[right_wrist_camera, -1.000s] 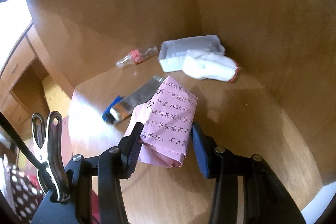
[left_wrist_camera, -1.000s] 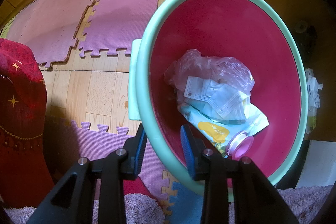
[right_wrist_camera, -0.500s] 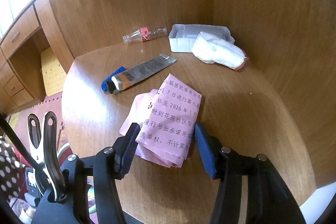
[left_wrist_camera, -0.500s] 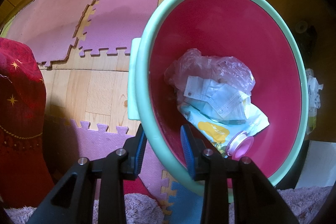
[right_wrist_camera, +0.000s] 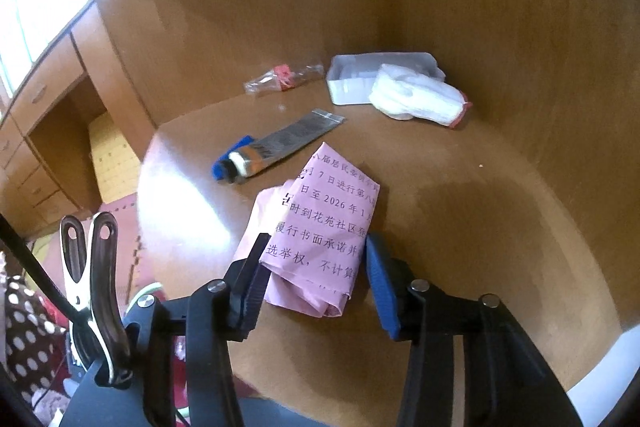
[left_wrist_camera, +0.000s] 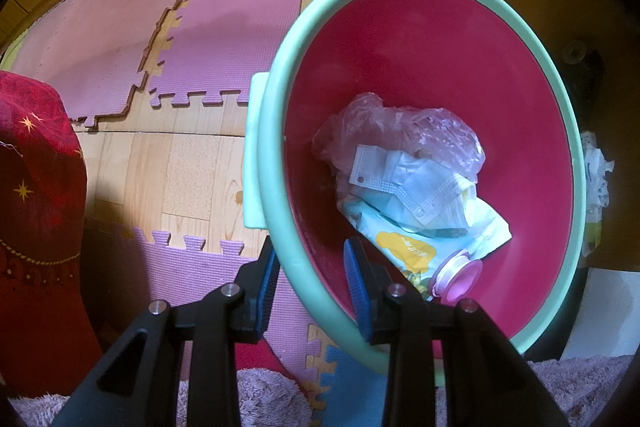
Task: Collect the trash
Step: 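Lift the pink paper with the right gripper and carry it over the bucket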
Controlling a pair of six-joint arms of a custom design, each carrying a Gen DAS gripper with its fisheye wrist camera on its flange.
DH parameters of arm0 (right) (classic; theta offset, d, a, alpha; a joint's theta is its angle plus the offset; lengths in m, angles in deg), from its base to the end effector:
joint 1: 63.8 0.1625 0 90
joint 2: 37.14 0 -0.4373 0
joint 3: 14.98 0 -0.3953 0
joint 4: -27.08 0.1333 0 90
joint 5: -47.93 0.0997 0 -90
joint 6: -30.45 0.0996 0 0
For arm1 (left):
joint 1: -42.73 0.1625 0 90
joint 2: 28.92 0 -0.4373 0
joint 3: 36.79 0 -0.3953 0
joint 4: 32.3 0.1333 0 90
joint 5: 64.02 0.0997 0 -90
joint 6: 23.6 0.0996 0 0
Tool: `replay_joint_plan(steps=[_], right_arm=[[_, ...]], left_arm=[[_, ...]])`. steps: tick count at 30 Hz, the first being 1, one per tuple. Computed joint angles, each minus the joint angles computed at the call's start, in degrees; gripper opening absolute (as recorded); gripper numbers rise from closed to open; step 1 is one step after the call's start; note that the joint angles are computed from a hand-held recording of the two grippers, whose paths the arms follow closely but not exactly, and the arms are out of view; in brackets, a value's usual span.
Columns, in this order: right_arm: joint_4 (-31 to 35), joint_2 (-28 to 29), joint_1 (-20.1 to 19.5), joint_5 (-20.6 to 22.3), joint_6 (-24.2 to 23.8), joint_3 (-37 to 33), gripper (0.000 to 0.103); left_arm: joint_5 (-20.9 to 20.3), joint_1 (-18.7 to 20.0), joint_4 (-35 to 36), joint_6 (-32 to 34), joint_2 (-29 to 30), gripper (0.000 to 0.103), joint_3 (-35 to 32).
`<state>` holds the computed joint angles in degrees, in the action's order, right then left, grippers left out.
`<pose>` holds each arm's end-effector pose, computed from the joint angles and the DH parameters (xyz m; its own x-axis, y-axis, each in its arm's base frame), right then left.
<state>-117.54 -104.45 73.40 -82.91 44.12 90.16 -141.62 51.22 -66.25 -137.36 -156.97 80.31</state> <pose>0.4852 -0.3564 0.2802 -0.8002 -0.2609 0.5401 -0.5283 0.7329 -0.4286 -0.0959 -0.1707 0.4427 -0.6415 -0.4936 -0.5872 -0.2756 0.8627 -0.4241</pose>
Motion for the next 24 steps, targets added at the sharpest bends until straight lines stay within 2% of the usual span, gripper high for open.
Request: replay_joint_plan(steps=[11,24], right_arm=[[-5.1,-0.2,4.0,5.4,-1.3,2.0,0.046],[-6.8,0.9,7.1,11.4,-1.6,2.7,0.046]], left_arm=[[0.0,-0.1,0.1,-0.1,-0.1,0.034,0.0],[-0.1,-0.2,0.1,-0.2,-0.2,0.034,0.0]])
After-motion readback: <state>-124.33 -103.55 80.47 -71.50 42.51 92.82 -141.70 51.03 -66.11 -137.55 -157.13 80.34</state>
